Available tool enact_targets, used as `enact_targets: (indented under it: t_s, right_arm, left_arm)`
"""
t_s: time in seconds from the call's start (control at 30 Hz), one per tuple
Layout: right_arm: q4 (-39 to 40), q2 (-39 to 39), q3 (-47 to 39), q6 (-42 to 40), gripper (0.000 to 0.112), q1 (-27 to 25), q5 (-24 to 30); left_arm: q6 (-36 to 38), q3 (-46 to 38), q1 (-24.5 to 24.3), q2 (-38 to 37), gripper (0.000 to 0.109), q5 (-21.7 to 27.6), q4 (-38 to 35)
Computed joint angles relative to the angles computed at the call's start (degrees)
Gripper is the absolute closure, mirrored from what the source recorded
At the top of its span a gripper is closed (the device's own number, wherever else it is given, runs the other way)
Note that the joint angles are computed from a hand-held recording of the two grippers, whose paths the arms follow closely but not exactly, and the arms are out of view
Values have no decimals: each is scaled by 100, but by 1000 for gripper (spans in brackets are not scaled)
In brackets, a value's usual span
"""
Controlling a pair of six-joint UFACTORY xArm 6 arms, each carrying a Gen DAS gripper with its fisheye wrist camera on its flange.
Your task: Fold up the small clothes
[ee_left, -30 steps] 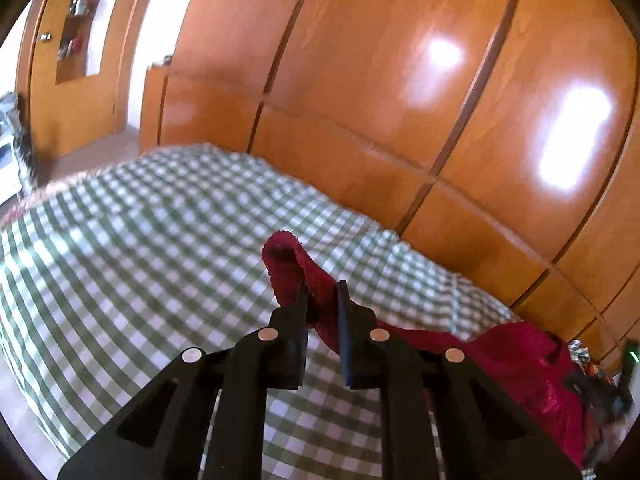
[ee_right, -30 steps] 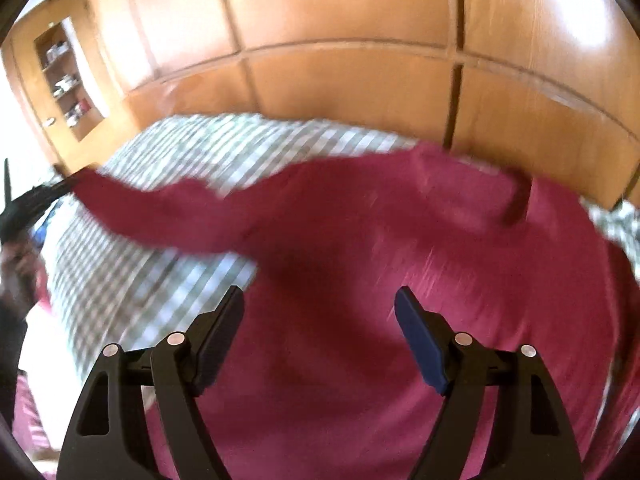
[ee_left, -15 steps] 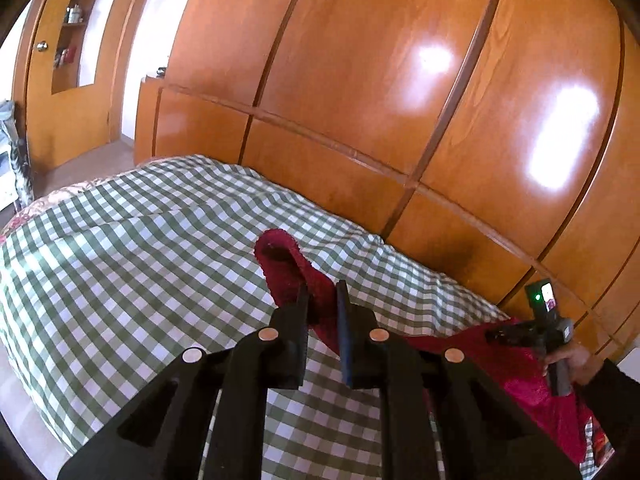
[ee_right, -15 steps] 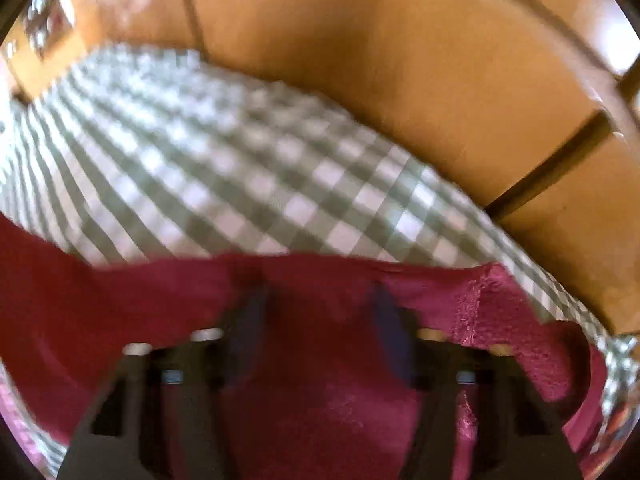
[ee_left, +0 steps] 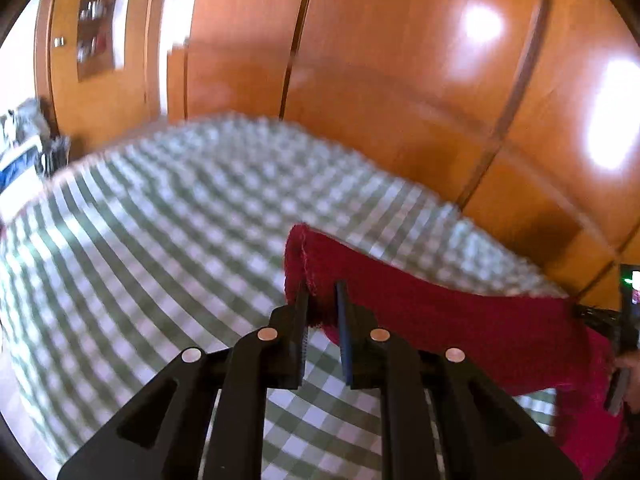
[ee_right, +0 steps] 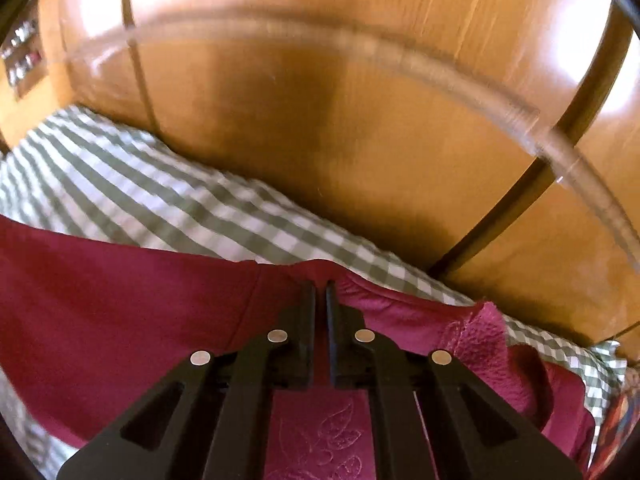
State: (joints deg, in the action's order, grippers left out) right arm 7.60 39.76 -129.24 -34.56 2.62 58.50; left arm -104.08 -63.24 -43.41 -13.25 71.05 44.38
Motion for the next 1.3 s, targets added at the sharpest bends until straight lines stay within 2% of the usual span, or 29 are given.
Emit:
enact_targets:
  t_s: [0.07,0.1,0.13,0.17,0.2,0.23,0.27,0.33,0.4,0.47,0.5,0.57,0.63,0.7,0.77,0.83,0.9,1.07,1.17,1.3]
  right_arm:
    - [-69,-286,745,145,108,31,-615]
    - [-31,-422,1009,144,103,48,-847]
    - [-5,-561,1228,126,100,45,-982]
    - [12,-618,1288,124,85,42,-988]
    - [66,-703,1356,117,52,15,-961]
    - [234,-897,1581,103,40,-37,-1071]
    - [572,-1134,1885,-95,35,-95,-1236]
    - [1129,-1625,2425,-540,35,-217,-1234]
    - [1631,-2086,2949,-989,35,-342,-1112]
    - [2131,-2843,3835,-1535,38,-423,-1017]
    - [2360,-3131,4127,-1794,46,-485,-823]
    - [2621,-3497,4507,-2132,47,-489,-299]
    - [2448,-3701,4910,-2180,47,-238,-451]
    - [2181,-3578,4954,-1888,47,-40,-409]
    - [1632,-3492,5120,-1578,44,235,-825]
    - [1525,-3644,5381,-1545,39,352,-1188]
    - [1540,-3840,5453,-1650,39,318,-1051]
    - [2383,-4320,5405,-2236,39,-307,-31]
    - [2662,-4622,5558,-2388,39,-815,395]
    - [2566,-4978,5922,-2416,39,-1590,720]
  left_arm:
    - [29,86,246,152,92,-99,-437]
    - [-62,184,296,124,89,-124,-523]
    - [-193,217,281,116,77,-28,-580]
    - [-330,232,231,96,63,83,-597]
    - [-599,331,114,-2,60,195,-509]
    - [-684,320,38,-25,57,276,-506]
    - [-782,383,-51,-101,57,301,-541]
    - [-953,429,-252,-162,58,392,-529]
    - [-1104,317,-565,-112,58,696,-485]
    - [-1281,133,-882,10,58,1038,-415]
    - [-1454,120,-1040,26,58,1096,-396]
    - [-1643,179,-1161,24,58,888,-439]
    - [-1708,110,-1267,146,58,721,-543]
    - [-1715,-27,-1396,294,58,656,-518]
    - [-1747,-179,-1576,427,55,613,-452]
    - [-1766,-252,-1749,526,52,340,-329]
    - [-1705,-365,-1892,660,48,88,-241]
    - [-1512,-637,-2054,1028,48,-781,-95]
    - [-1175,-1070,-2214,1369,48,-873,5]
    - [-685,-1674,-2350,1829,48,-1086,20]
